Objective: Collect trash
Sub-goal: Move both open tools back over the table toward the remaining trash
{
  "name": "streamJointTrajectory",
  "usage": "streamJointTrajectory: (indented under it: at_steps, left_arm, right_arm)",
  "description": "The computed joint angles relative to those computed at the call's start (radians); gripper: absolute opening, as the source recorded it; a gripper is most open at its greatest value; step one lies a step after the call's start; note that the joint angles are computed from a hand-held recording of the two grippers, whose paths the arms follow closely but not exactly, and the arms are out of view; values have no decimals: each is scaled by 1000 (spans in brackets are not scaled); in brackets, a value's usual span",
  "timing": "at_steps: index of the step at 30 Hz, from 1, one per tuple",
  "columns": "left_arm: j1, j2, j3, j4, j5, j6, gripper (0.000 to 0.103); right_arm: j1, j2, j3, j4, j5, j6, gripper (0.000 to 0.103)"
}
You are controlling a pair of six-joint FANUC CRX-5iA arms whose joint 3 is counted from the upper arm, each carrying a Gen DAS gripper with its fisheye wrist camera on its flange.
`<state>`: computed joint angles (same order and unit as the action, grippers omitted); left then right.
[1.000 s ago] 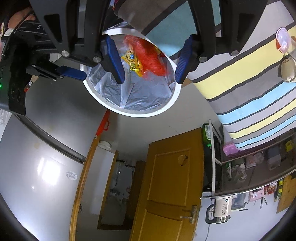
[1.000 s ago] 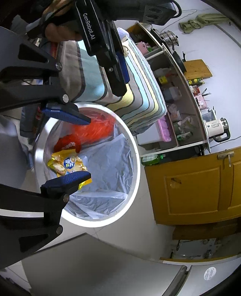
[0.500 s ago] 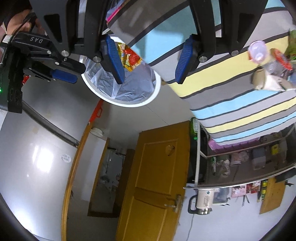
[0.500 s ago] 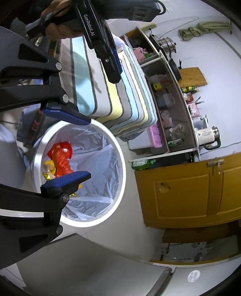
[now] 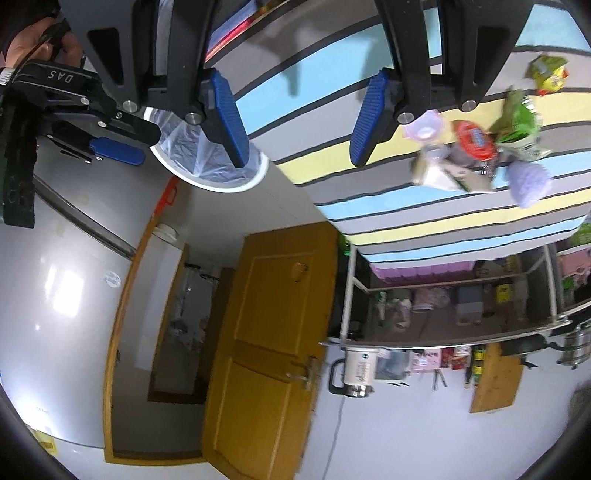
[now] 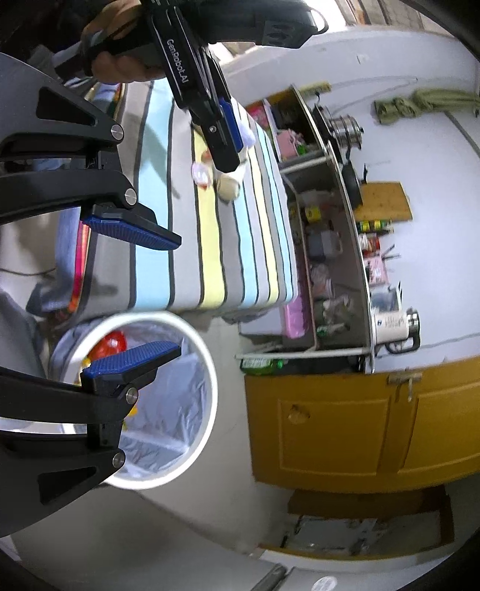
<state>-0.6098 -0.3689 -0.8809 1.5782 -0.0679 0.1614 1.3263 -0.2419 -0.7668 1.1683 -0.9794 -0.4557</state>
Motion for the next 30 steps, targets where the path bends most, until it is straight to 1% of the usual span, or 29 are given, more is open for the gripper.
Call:
streamJointTrajectory:
  at_steps: [2,3,5,9,11,15,20,30]
  left_arm:
    - [61,-27,-14,-109,-35,92,56]
    - [87,-38,-20,-146,-46,123,56]
    - [155,-68,-30,-263,-84,220,56]
    - [251,-114,-42,-411,-136,343,56]
    - [286,-135,-49,-461,-154,386,56]
    - [347,-168,-69,-492,-183,421,56]
    - [404,-193,-88,-520,-199,445,56]
    - [523,-231,-125,-523,-207,435,56]
  right_arm:
    - [1,15,12,15,17,7,52]
    - [1,22,18,21,26,11,52]
    - [-4,39,31,33,49,18,52]
    - [-17,66,51,59,98,29,52]
    - [-20,76,60,67,115,31,52]
    - [-40,104,82,84,171,47,52]
    - [-65,138,110,99,235,68,52]
    - [-106,217,172,111,339,112,52]
